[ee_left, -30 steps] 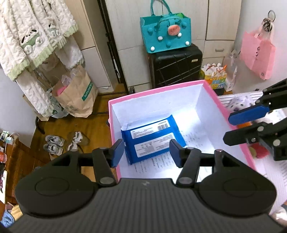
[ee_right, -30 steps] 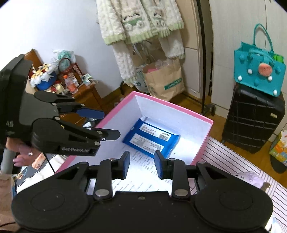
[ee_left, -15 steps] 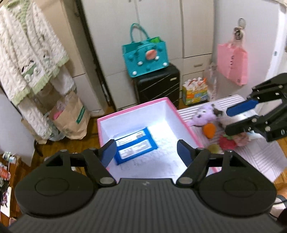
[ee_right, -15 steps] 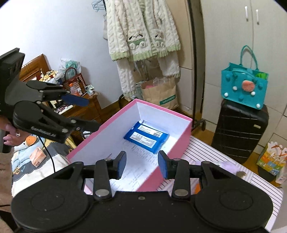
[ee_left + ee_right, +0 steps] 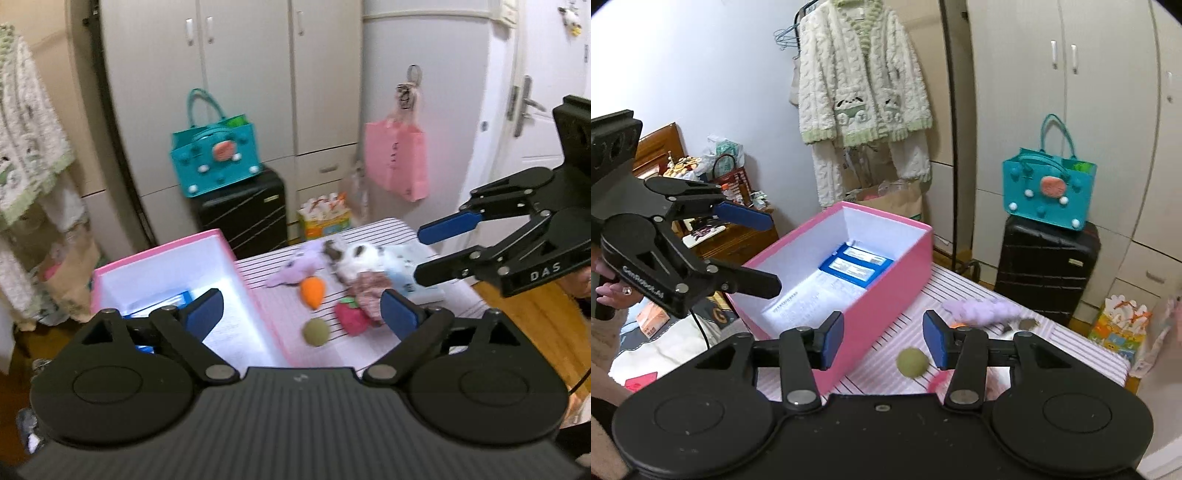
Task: Organize soft objects
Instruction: 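Move the right tool back to the pink floral scrunchie and grasp it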
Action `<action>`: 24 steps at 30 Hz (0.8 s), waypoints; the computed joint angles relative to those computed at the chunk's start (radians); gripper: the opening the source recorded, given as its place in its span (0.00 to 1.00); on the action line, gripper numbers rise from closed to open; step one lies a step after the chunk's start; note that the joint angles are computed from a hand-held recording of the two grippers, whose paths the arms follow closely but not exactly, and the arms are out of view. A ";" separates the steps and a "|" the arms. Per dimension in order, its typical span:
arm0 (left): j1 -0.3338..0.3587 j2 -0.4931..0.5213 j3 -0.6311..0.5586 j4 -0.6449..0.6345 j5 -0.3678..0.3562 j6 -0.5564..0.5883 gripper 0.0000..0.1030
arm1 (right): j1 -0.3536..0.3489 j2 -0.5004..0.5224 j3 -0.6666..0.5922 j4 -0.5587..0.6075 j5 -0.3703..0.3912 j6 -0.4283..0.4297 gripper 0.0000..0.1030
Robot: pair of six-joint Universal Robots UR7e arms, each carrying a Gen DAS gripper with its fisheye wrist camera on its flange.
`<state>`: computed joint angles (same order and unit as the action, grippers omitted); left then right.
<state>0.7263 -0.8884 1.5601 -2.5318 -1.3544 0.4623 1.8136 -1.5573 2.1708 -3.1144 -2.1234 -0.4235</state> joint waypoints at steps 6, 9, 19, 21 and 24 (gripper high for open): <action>-0.020 0.018 0.047 -0.030 -0.064 0.001 0.94 | -0.031 -0.073 0.096 -0.088 -0.022 -0.017 0.61; -0.026 0.036 0.064 -0.058 -0.094 -0.002 0.95 | -0.064 -0.108 0.131 -0.099 -0.006 -0.006 0.64; -0.017 0.140 0.076 -0.147 -0.179 -0.105 0.95 | -0.219 -0.144 0.252 -0.204 0.131 -0.066 0.71; -0.018 0.159 0.080 -0.170 -0.173 -0.124 0.95 | -0.254 -0.134 0.272 -0.231 0.156 -0.084 0.72; -0.015 0.193 0.079 -0.204 -0.159 -0.170 0.94 | -0.291 -0.091 0.303 -0.327 0.160 -0.124 0.72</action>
<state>0.7110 -0.6957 1.6391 -2.7353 -1.5133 0.2927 1.5224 -1.6486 2.4739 -3.4413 -1.9632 -0.5475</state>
